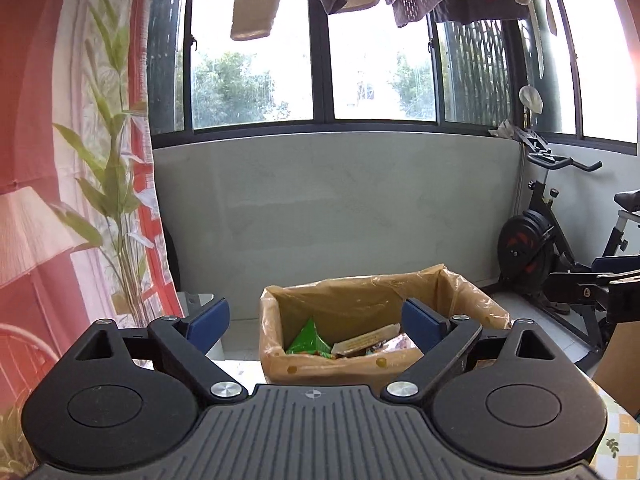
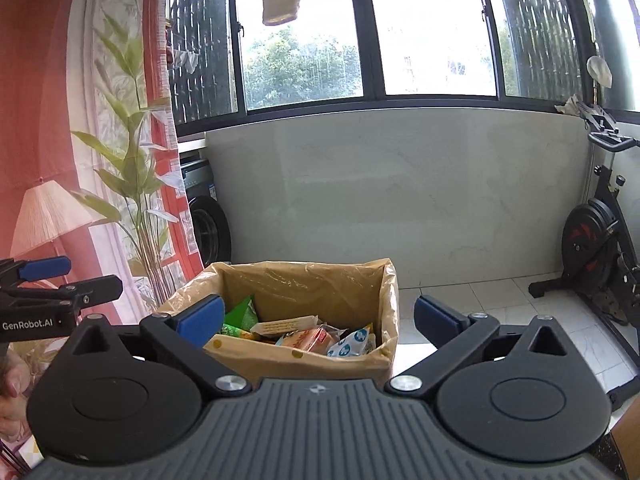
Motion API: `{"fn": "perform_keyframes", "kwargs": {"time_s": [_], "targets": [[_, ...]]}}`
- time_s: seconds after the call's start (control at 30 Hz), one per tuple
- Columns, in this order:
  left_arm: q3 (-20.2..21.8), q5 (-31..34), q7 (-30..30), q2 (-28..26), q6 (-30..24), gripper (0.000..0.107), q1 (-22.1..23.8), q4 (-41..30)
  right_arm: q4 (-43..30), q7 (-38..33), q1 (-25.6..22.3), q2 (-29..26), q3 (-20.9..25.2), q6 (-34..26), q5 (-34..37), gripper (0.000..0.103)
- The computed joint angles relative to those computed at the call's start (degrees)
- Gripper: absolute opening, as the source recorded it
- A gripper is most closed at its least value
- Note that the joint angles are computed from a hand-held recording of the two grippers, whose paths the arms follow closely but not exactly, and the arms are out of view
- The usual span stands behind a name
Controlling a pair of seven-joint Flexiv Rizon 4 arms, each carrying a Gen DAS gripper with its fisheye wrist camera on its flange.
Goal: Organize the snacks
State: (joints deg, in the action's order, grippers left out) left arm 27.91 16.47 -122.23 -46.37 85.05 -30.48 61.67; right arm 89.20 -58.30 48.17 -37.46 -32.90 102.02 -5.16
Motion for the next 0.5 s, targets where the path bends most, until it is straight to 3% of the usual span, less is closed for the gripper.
{"fn": "perform_keyframes", "kwargs": {"time_s": [0.23,0.33,0.47,0.5], "targets": [[3.3,0.9,-3.8,3.9,2.5,0.094,-3.1,6.8,5.9,-1.8,7.4,2.2,-6.3,2.6,4.2,0.103],[6.7,0.8,-6.1,4.2,4.0,0.094,-5.5,8.4,7.2,-2.8,9.0,3.1,-7.1,2.5,5.9,0.103],[15.1,1.9,-9.6,2.9,2.7,0.094,-11.1,8.6,8.2,-3.2,10.9,3.8,-8.5,2.4,7.2,0.103],[15.1,2.0,-10.0,3.0,2.6,0.094,-11.3,8.6,8.4,-3.4,11.2,3.9,-8.7,2.4,7.3,0.103]]}}
